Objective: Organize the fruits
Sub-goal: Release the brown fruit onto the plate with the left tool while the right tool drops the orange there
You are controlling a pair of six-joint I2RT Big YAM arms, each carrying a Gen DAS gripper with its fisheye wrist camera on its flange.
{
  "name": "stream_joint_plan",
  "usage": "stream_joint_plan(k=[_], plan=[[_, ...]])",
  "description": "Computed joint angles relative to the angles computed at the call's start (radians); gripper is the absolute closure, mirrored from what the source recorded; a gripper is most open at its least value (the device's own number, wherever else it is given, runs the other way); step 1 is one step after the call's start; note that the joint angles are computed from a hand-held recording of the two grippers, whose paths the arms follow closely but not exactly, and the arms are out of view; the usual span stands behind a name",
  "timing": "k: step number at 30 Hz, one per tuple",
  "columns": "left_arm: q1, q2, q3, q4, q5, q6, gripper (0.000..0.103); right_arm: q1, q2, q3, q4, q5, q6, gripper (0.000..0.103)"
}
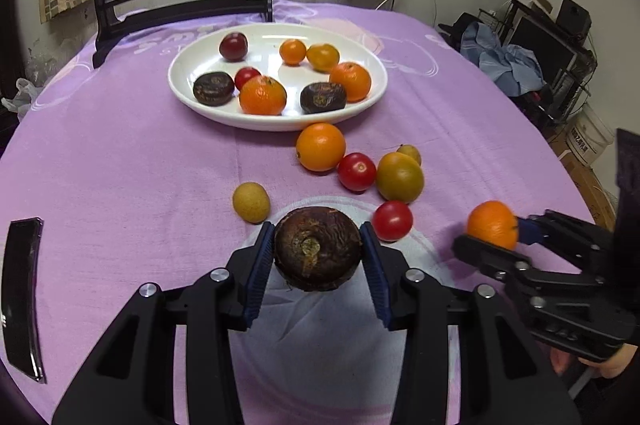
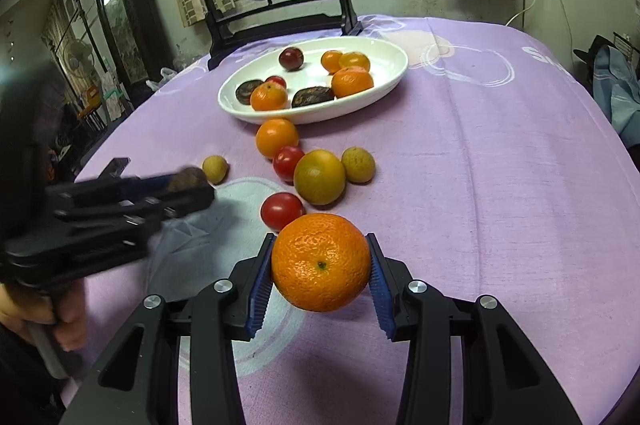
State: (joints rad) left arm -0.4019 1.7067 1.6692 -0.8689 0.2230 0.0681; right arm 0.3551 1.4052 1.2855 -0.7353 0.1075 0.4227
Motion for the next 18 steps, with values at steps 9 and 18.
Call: stream_joint_plan(k=[9,18], plan=[[0.019,0.045,0.140,-0.021,0.005,0.026,0.061,-0.017,0.058,0.141,-0.045,-0.049,-0.069,0.059],[0.039,0.336,0.590,-0.160,-0.004,-0.081,0.061,-0.047,0.270,0.421,-0.048,-0.025,-0.194,0.059]])
